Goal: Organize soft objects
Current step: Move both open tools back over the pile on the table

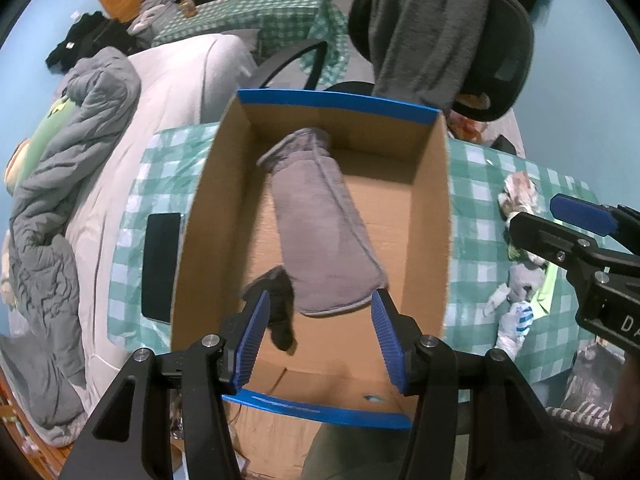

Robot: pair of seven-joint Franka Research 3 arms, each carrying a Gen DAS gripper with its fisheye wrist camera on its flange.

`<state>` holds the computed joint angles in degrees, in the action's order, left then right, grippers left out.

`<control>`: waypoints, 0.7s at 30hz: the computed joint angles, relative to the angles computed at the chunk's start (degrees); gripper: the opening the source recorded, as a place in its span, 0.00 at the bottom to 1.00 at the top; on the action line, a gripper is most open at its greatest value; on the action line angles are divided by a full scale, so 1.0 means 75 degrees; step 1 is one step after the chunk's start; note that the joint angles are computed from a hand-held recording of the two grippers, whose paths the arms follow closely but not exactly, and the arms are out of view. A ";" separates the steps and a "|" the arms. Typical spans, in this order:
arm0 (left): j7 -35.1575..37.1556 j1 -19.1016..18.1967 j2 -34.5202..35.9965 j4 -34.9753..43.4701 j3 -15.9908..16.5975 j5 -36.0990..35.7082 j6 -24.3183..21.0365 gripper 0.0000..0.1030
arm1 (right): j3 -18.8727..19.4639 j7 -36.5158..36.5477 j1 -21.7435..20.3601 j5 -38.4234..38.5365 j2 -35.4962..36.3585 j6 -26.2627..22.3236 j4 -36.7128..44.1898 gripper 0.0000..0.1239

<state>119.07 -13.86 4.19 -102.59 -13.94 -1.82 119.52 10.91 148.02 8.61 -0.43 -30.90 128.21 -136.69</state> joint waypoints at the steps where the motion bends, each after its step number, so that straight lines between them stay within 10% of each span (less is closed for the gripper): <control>1: 0.0043 -0.0023 -0.0036 -0.0044 -0.0027 -0.0011 -0.0006 0.52 | 0.0002 0.0060 -0.0008 0.0008 -0.0129 -0.0059 -0.0092 0.52; 21: 0.0290 -0.0569 -0.0642 -0.0782 -0.0216 -0.0173 0.0128 0.57 | 0.0167 0.0704 -0.0265 0.0344 -0.2450 -0.1215 -0.1592 0.52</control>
<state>121.24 -18.12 -0.62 -108.45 -15.56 -3.12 120.48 12.16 153.30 6.63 2.15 -49.28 119.10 -148.62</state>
